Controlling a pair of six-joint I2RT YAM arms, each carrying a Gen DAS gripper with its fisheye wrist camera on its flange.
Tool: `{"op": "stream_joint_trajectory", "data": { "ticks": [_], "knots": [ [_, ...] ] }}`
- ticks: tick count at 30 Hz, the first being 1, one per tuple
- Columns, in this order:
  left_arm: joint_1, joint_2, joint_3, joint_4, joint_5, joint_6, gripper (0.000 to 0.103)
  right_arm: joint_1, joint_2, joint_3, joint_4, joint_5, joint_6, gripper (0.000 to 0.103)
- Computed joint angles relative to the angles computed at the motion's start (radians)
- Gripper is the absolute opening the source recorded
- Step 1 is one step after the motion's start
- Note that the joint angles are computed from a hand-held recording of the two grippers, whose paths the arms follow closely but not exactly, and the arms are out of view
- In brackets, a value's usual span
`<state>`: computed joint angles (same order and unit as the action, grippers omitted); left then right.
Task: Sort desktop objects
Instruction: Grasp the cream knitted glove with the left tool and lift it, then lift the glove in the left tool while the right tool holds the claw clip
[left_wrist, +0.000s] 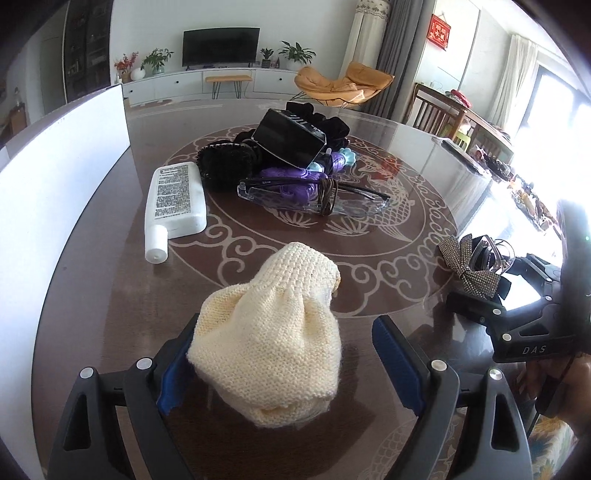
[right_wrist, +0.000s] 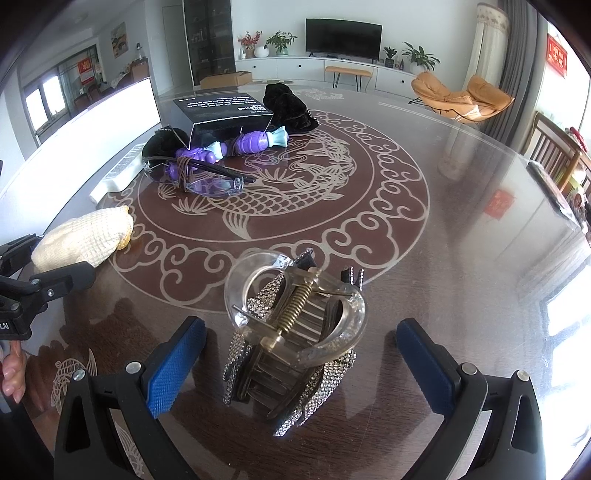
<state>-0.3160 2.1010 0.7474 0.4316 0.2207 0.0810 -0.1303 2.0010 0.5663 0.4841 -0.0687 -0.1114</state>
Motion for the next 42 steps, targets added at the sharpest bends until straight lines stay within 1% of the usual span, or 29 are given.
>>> {"op": "stream_joint_trajectory", "data": {
  "ticks": [2,3,5,7,32,37,42],
  "knots": [
    [-0.030,0.003,0.009,-0.018,-0.050,0.022,0.095,0.000,0.001,0.000,0.000,0.000,0.000,0.103],
    [-0.044,0.006,0.016,-0.032,-0.069,0.033,0.099,0.000,0.001,0.000,0.000,0.000,0.000,0.103],
    [-0.067,0.011,0.025,-0.045,-0.115,0.043,0.100,0.002,0.001,0.000,0.000,0.004,0.001,0.103],
    [-0.079,0.012,0.028,-0.050,-0.140,0.045,0.101,0.001,0.002,0.001,0.001,0.005,0.001,0.103],
    [-0.073,0.012,0.028,-0.051,-0.133,0.045,0.102,0.001,0.002,0.001,0.001,0.005,0.001,0.103],
    [-0.060,0.008,0.025,-0.051,-0.112,0.050,0.103,0.001,0.002,0.001,0.001,0.005,0.001,0.103],
    [-0.069,0.005,0.021,-0.053,-0.128,0.053,0.103,0.001,0.002,0.001,0.001,0.005,0.001,0.103]
  ]
}}
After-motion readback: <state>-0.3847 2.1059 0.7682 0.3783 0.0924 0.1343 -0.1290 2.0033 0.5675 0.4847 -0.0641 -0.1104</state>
